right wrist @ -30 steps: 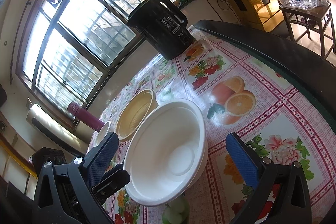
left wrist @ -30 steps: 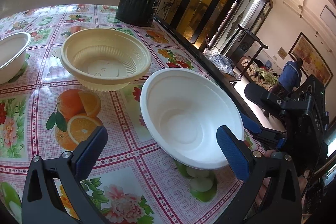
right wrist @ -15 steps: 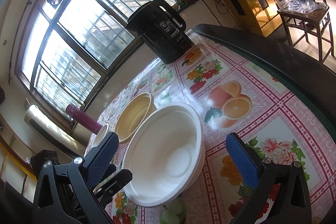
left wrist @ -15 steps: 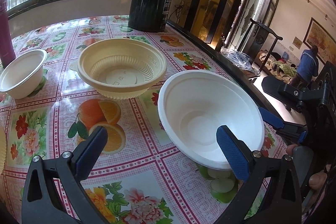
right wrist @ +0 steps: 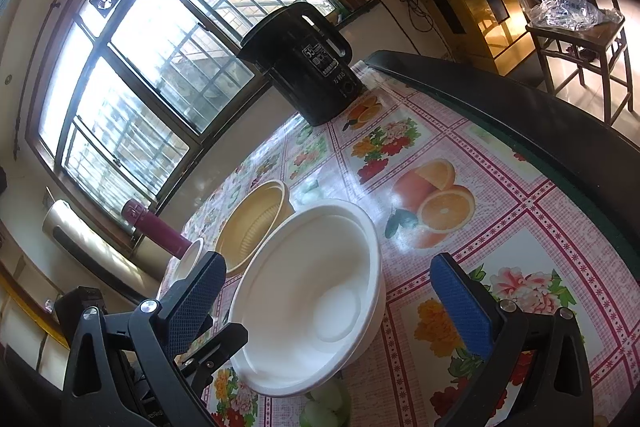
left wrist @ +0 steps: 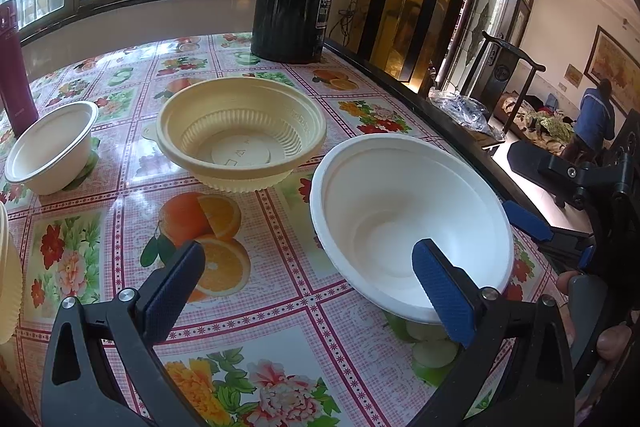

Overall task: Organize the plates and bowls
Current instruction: 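Position both open grippers around the rim of the large white bowl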

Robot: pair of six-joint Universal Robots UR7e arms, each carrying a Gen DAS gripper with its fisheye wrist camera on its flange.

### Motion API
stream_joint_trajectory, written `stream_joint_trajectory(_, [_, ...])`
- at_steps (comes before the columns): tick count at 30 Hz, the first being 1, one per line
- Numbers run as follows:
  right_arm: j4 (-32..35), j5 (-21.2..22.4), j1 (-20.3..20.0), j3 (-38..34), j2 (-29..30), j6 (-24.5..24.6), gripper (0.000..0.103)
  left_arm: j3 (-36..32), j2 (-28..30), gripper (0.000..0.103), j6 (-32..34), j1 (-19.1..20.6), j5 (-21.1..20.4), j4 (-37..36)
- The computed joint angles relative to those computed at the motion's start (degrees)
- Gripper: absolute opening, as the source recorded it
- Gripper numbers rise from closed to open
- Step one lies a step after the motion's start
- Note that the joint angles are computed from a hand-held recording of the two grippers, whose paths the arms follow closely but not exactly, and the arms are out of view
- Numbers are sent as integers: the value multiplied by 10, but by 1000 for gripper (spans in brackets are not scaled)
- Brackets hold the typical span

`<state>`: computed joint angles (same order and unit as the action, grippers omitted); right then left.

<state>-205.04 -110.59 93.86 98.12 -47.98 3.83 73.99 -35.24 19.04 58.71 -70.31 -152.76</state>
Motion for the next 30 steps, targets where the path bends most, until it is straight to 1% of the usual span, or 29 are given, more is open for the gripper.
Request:
stream_joint_trajectory(12, [-2, 1, -1, 0, 0, -1, 103, -4, 3, 103, 0, 0, 4, 5])
stream_joint_trajectory(21, [-17, -2, 0, 2, 0, -8, 103, -12, 3, 103, -18, 4, 4, 17])
stream_joint_trajectory(24, [-19, -1, 0, 2, 0, -10, 99, -12, 2, 103, -17, 4, 0, 23])
stream_joint_trajectory(27, [-17, 0, -1, 2, 0, -10, 90, -13, -1, 103, -18, 6, -20, 38])
stream_joint_trajectory(30, [-11, -3, -1, 0, 1, -8, 89, -15, -3, 103, -17, 7, -44, 55])
